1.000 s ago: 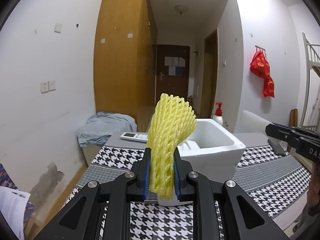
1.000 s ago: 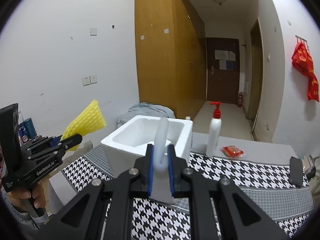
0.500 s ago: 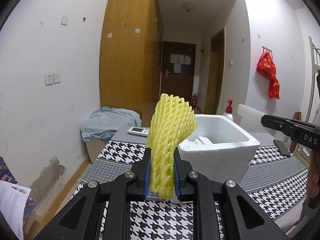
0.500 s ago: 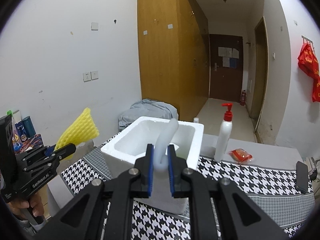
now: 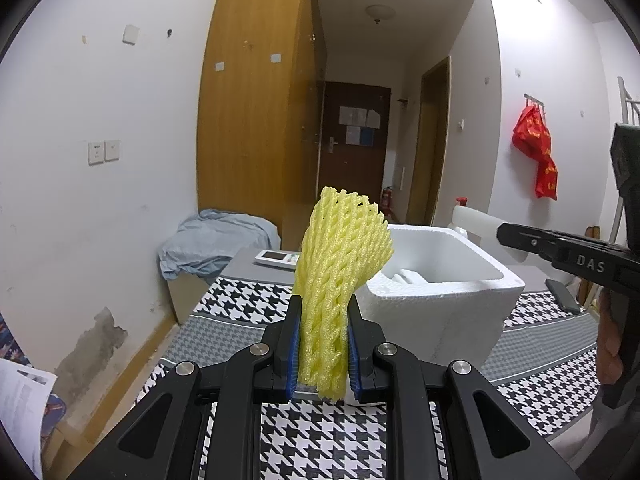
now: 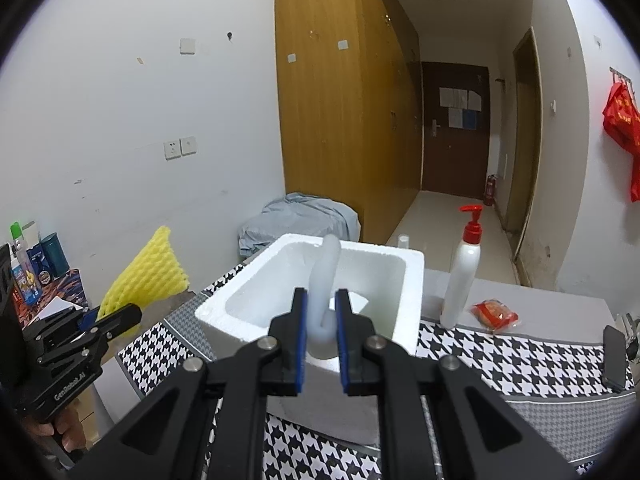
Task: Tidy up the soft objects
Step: 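Carry the yellow sponge and white foam stick to the foam box with both grippers, then lower the foam stick into the foam box and open the right gripper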
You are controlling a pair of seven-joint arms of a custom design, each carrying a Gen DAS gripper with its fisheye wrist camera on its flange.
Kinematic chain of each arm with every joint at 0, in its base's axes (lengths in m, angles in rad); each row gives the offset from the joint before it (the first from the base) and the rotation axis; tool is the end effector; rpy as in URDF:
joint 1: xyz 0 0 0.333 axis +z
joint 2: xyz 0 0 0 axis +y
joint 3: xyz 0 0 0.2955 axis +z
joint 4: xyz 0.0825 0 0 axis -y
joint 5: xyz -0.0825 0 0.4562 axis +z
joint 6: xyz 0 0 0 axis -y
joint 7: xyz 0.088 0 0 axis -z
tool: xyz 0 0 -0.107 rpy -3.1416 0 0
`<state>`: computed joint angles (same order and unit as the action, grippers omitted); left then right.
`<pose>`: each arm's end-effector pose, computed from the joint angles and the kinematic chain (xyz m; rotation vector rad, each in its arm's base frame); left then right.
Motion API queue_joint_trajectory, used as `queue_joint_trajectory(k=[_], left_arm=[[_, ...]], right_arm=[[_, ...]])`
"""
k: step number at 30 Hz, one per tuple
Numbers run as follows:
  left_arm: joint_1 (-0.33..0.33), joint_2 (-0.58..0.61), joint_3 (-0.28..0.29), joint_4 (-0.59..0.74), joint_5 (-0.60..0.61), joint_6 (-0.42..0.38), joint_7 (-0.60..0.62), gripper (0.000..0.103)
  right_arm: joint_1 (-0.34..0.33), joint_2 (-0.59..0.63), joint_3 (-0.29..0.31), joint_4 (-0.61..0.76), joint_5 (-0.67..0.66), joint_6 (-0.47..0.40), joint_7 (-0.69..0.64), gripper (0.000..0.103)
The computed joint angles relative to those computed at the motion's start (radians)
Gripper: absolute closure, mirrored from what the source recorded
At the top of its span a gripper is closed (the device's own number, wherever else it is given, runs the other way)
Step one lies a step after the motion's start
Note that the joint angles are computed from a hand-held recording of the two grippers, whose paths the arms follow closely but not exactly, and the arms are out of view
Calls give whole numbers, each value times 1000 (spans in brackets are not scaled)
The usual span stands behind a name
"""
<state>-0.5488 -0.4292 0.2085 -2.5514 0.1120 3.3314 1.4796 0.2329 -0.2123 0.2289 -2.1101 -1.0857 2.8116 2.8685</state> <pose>0.4844 -0.1783 0.5073 -1.2762 1.7917 -1.2976 0.5224 0.3160 0.5451 -1.5715 1.4586 -0.8798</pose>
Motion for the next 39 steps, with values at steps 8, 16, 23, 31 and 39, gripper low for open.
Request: queue_joint_trajectory(k=[8, 16, 23, 31, 39], left_arm=[[-89, 18, 101, 19, 37, 11, 0, 82], [-127, 33, 146, 32, 59, 11, -8, 82], [-120, 46, 140, 42, 54, 3, -18, 82], [-81, 54, 93, 46, 38, 2, -26, 82], [-65, 58, 75, 48, 40, 6, -38, 82]], right_arm=[[10, 34, -11, 32, 23, -33, -9, 87], [34, 79, -39, 69, 53, -51, -38, 87], [55, 115, -62, 101, 88, -64, -74, 87], [68, 131, -79, 113, 90, -52, -89, 38], [62, 99, -65, 90, -51, -49, 12, 5]])
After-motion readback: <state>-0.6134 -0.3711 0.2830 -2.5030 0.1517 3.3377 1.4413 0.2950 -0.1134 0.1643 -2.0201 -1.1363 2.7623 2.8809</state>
